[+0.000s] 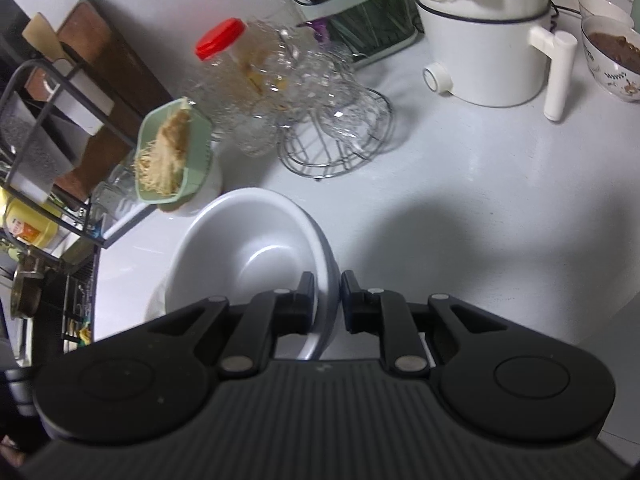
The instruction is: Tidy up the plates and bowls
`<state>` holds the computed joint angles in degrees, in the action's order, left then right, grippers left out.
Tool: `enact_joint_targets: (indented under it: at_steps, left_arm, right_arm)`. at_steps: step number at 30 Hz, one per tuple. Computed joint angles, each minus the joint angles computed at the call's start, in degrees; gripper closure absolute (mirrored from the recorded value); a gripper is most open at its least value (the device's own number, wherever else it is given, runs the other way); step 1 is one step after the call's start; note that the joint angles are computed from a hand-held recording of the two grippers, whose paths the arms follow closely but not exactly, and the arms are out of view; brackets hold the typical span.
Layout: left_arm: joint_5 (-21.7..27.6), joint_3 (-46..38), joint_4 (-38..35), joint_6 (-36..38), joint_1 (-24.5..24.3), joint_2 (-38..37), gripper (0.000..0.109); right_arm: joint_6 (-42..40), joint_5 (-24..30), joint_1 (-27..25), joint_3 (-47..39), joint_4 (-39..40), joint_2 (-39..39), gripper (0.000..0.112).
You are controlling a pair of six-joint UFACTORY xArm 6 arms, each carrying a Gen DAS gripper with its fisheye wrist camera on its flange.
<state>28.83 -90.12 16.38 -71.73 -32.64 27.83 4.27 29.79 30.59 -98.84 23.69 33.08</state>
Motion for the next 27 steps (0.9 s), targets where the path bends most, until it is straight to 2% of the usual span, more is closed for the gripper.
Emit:
enact_joint_targets:
  at_steps: [4,8,18,27]
  left_arm:
    - [-2.21,5.09,3.46,-3.80,0.57,-4.00,0.080]
    - [-4.81,11.20,8.63,-11.91,1.59,-8.53,0.080]
    - [-4.70,21.06,13.87,-23.58,2.29,-14.85,0.080]
    - [-6.94,28.99,13.94,-29.99,4.48,-18.22,0.080]
  right_arm:
    - [0.10,-0.91,1.08,0.32,0.27,-0.71,0.095]
    - [-0.72,-0.48,2.30,-0.97,1.35,0.00,0.095]
    - [-3.46,6.11,4.87,-9.40,1.49,5.31,0.095]
    - [-4.41,14.32,7.25,-23.04,-0.51,14.19,0.095]
